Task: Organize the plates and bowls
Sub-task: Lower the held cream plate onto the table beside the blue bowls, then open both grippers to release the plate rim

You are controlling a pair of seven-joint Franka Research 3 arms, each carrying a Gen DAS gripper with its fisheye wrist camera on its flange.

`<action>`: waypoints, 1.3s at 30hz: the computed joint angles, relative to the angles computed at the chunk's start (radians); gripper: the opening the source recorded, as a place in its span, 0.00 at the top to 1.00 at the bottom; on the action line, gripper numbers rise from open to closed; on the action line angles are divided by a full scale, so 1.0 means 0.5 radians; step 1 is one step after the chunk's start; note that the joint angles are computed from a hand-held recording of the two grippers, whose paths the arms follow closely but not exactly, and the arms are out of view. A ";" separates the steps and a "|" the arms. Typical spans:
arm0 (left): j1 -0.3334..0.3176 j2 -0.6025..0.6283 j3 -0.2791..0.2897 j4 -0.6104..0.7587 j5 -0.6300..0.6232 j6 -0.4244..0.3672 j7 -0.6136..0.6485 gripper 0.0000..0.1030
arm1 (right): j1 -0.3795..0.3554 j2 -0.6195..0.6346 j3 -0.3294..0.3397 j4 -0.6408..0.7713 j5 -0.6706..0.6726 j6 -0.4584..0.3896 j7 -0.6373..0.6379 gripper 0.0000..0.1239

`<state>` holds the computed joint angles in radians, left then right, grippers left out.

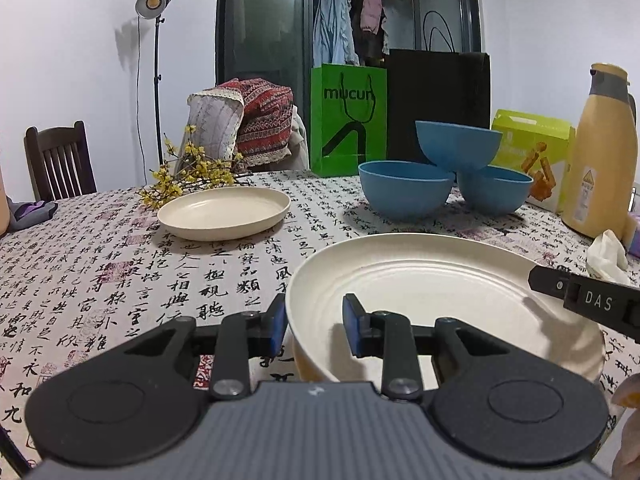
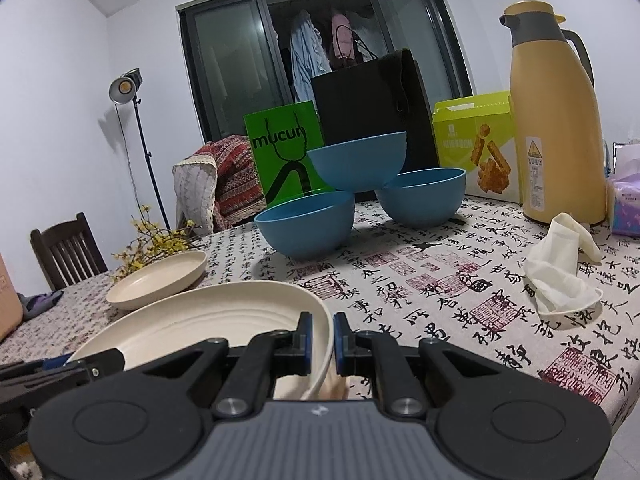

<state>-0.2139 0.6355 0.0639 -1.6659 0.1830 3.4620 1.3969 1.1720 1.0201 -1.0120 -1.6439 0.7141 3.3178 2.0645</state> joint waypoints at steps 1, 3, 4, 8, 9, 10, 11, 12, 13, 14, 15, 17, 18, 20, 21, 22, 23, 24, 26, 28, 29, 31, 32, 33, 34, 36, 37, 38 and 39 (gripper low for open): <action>-0.008 0.002 0.008 0.004 -0.004 -0.011 0.004 0.71 | 0.005 0.016 -0.014 0.006 0.001 -0.011 0.002 0.91; -0.007 0.007 0.006 0.019 0.001 -0.044 0.005 0.71 | -0.001 0.026 -0.018 0.014 -0.013 -0.020 0.010 0.91; 0.002 0.012 -0.003 0.028 0.011 -0.056 0.003 0.71 | -0.003 0.028 -0.017 0.016 -0.020 -0.022 0.016 0.91; 0.015 0.015 -0.018 0.044 0.047 -0.100 -0.013 0.71 | -0.024 0.030 -0.005 0.026 -0.049 -0.032 0.039 0.91; 0.018 0.016 -0.021 0.049 0.055 -0.110 -0.018 0.71 | -0.028 0.032 -0.003 0.029 -0.057 -0.035 0.046 0.91; 0.019 0.016 -0.021 0.052 0.062 -0.122 -0.024 0.71 | -0.025 0.038 -0.009 0.028 -0.061 -0.032 0.055 0.91; 0.025 0.018 -0.027 0.061 0.071 -0.140 -0.031 0.71 | -0.027 0.040 -0.009 0.028 -0.067 -0.030 0.059 0.91; 0.032 0.022 -0.035 0.071 0.083 -0.156 -0.038 0.71 | -0.032 0.039 -0.005 0.030 -0.073 -0.028 0.059 0.91; 0.044 0.022 -0.048 0.074 0.098 -0.166 -0.046 0.71 | -0.036 0.038 -0.002 0.032 -0.076 -0.025 0.059 0.91; 0.053 0.020 -0.056 0.075 0.110 -0.172 -0.055 0.71 | -0.038 0.037 0.001 0.032 -0.077 -0.022 0.058 0.91; 0.067 0.021 -0.071 0.079 0.124 -0.183 -0.063 0.71 | -0.041 0.039 0.001 0.034 -0.077 -0.023 0.058 0.91; 0.093 0.023 -0.099 0.091 0.148 -0.211 -0.083 0.71 | -0.050 0.023 0.018 0.032 -0.085 -0.020 0.052 0.90; 0.120 0.022 -0.130 0.094 0.166 -0.225 -0.093 0.71 | -0.062 0.015 0.032 0.032 -0.088 -0.011 0.044 0.90; 0.153 0.024 -0.165 0.104 0.190 -0.247 -0.117 0.71 | -0.077 -0.003 0.060 0.030 -0.084 0.011 0.016 0.90; 0.167 0.025 -0.179 0.106 0.203 -0.245 -0.126 0.70 | -0.087 -0.014 0.077 0.032 -0.080 0.022 -0.004 0.90; 0.164 0.024 -0.173 0.103 0.211 -0.237 -0.136 0.70 | -0.096 -0.019 0.089 0.036 -0.070 0.030 -0.024 0.90; 0.160 0.023 -0.166 0.098 0.217 -0.225 -0.144 0.69 | -0.111 -0.032 0.111 0.040 -0.061 0.041 -0.047 0.89; 0.164 0.023 -0.169 0.095 0.225 -0.219 -0.151 0.65 | -0.131 -0.051 0.141 0.044 -0.055 0.055 -0.076 0.89; 0.139 0.019 -0.136 0.085 0.220 -0.197 -0.169 0.58 | -0.168 -0.086 0.203 0.046 -0.033 0.091 -0.140 0.89; 0.141 0.017 -0.133 0.075 0.215 -0.169 -0.187 0.49 | -0.225 -0.136 0.289 0.050 -0.028 0.144 -0.210 0.89; 0.141 0.016 -0.131 0.072 0.210 -0.158 -0.196 0.46 | -0.257 -0.162 0.335 0.054 -0.031 0.168 -0.245 0.88; 0.112 0.012 -0.090 0.052 0.168 -0.107 -0.226 0.30 | -0.307 -0.197 0.404 0.066 -0.035 0.212 -0.312 0.80; 0.101 0.011 -0.074 0.039 0.149 -0.071 -0.234 0.28 | -0.335 -0.215 0.442 0.072 -0.042 0.240 -0.345 0.70; 0.095 0.008 -0.065 0.026 0.136 -0.039 -0.236 0.25 | -0.365 -0.231 0.480 0.080 -0.053 0.269 -0.378 0.59; 0.081 0.007 -0.049 0.017 0.119 -0.016 -0.231 0.20 | -0.395 -0.242 0.517 0.089 -0.064 0.301 -0.409 0.54; -0.011 0.005 0.051 -0.015 0.014 0.064 -0.209 0.03 | -0.453 -0.268 0.589 0.109 -0.098 0.351 -0.472 0.43; -0.041 0.003 0.079 -0.027 -0.035 0.096 -0.192 0.00 | -0.485 -0.279 0.628 0.123 -0.119 0.369 -0.502 0.40; -0.068 0.006 0.105 -0.037 -0.087 0.130 -0.169 0.00 | -0.517 -0.291 0.666 0.136 -0.142 0.379 -0.532 0.32; -0.054 0.004 0.085 -0.044 -0.101 0.144 -0.155 0.00 | -0.548 -0.300 0.701 0.153 -0.165 0.386 -0.564 0.26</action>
<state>-0.2406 0.6377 0.1066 -1.6879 0.1326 3.5342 1.3192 0.8981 0.8703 -0.6616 -1.5675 0.6316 3.5108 1.7827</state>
